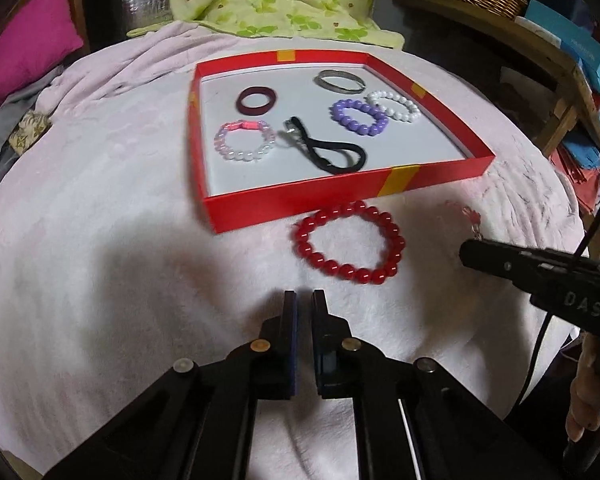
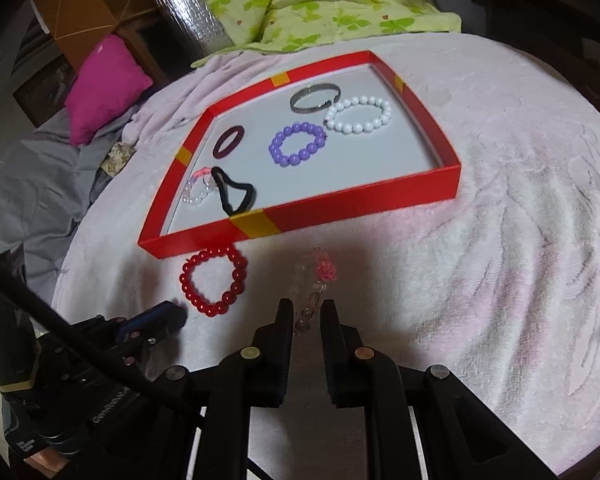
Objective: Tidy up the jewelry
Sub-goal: 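Grasp the clear bead bracelet with the right tool while the left tool grasps the red bead bracelet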
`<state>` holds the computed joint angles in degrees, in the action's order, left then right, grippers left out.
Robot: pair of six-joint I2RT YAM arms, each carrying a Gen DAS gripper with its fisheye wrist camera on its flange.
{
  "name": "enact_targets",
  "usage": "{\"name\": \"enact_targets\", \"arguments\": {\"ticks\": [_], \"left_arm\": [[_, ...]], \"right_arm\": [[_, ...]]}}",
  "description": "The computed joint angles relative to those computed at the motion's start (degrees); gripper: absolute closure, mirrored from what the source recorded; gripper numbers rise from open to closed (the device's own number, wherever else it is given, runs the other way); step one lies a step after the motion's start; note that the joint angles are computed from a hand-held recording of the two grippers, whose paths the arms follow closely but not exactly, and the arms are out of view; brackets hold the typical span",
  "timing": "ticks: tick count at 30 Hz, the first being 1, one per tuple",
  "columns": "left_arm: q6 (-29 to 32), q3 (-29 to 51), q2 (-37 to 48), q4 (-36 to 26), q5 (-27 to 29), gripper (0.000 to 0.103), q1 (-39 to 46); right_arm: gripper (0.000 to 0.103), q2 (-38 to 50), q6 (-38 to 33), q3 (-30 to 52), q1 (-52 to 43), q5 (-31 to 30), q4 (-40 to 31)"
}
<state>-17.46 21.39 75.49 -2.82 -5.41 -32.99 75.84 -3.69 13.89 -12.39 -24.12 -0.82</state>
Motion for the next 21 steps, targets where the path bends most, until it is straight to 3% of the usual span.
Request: {"name": "enact_targets", "arguments": {"ticks": [2, 4, 6, 7, 13, 19, 20, 21], "left_arm": [[0.00, -0.14, -1.08, -0.69, 0.65, 0.095, 1.01], [-0.21, 0.37, -0.94, -1.13, 1.97, 0.087, 1.98], [-1.21, 1.01, -0.22, -1.06, 2.27, 0.048, 2.07], [-2.01, 0.98, -0.38, -0.60, 1.63, 0.043, 1.69], [-2.33, 3.66, 3.05, 0.82, -3.19, 0.043, -1.65], [-2.46, 6.06, 9.28, 3.47, -3.10, 0.043, -1.69], [-2.41, 5.74, 9.30, 4.01, -3.26, 0.051, -1.91], [-2.00, 5.50, 9.14, 4.29, -3.37, 0.065, -2.21]], "right_arm": [[0.086, 1.94, 0.24, 0.35, 0.18, 0.54, 0.74], [0.086, 2.15, 0.62, 0.24, 0.49, 0.83, 1.25], [0.086, 2.13, 1.00, -0.02, 1.09, 1.41, 1.81], [0.086, 2.74, 1.52, 0.25, 1.71, 1.75, 2.37], [0.086, 2.97, -0.04, 0.85, -0.29, 0.11, 0.60], [0.085, 2.40, -2.55, 2.13, -5.13, -1.92, -3.13], [0.085, 2.33, -2.34, 2.10, -5.48, -1.99, -3.15], [0.084, 2.51, -2.38, 2.29, -5.88, -2.05, -3.30]]}}
